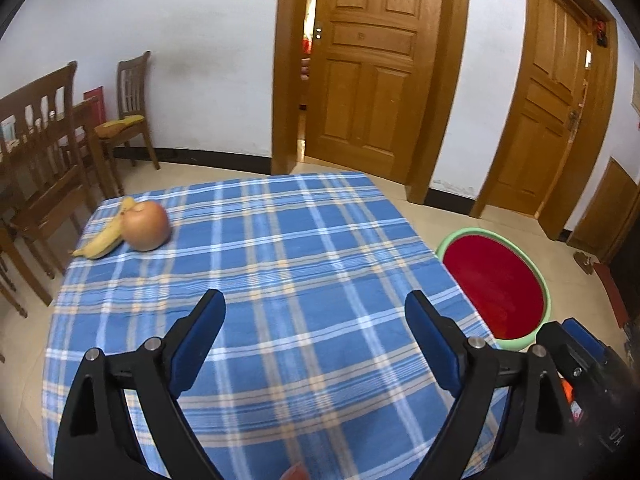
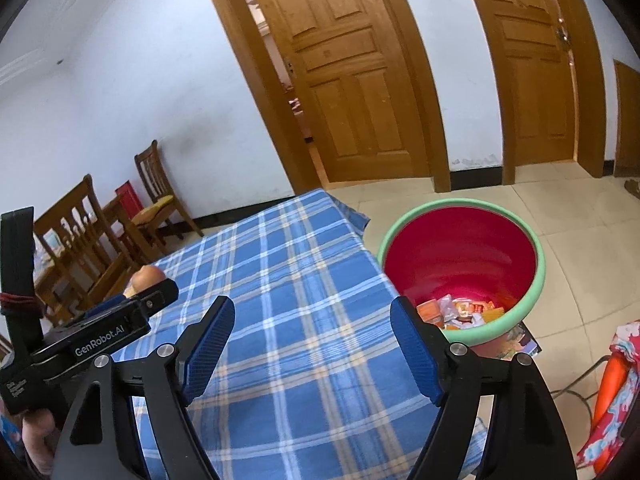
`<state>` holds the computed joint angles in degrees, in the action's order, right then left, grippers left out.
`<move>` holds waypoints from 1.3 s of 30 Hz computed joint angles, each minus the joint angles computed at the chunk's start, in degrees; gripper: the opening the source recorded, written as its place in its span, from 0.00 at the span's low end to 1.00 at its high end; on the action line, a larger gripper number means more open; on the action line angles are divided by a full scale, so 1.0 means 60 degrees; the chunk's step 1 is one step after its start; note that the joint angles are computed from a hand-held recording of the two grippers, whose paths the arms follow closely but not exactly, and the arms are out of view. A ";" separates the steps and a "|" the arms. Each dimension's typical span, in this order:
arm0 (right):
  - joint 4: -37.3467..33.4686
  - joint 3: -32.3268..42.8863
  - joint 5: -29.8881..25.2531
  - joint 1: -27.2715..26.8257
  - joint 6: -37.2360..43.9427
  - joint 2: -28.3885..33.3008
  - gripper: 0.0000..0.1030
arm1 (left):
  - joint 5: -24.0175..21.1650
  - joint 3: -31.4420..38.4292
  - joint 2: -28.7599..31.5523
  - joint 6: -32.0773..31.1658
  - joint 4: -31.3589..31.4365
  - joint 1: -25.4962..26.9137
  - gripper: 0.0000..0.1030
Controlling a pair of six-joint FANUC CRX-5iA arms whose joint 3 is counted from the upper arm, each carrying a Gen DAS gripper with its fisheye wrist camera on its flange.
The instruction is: Collect trash
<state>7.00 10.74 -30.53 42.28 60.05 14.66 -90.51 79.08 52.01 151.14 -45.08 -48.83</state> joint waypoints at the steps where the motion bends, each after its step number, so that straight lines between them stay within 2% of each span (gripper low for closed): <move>1: -0.0003 -0.0012 -0.0005 0.0038 0.0033 -0.0018 0.78 | -0.0022 -0.0171 -0.0106 0.0115 -0.0066 -0.0039 0.88; 6: 0.0099 -0.0161 0.0010 0.0201 0.0061 -0.0151 0.79 | -0.0129 -0.0760 -0.0488 0.0464 -0.0318 -0.0209 0.88; 13: 0.0237 -0.0252 0.0031 0.0315 0.0008 -0.0223 0.79 | -0.0292 -0.1012 -0.0683 0.0713 -0.0634 -0.0392 0.88; 39: 0.0327 -0.0359 0.0164 0.0329 -0.0075 -0.0271 0.79 | -0.0299 -0.1195 -0.0835 0.0862 -0.0784 -0.0488 0.88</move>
<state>8.96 8.59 -29.55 44.25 59.61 13.03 -92.31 71.91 47.01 156.32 -49.79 -51.76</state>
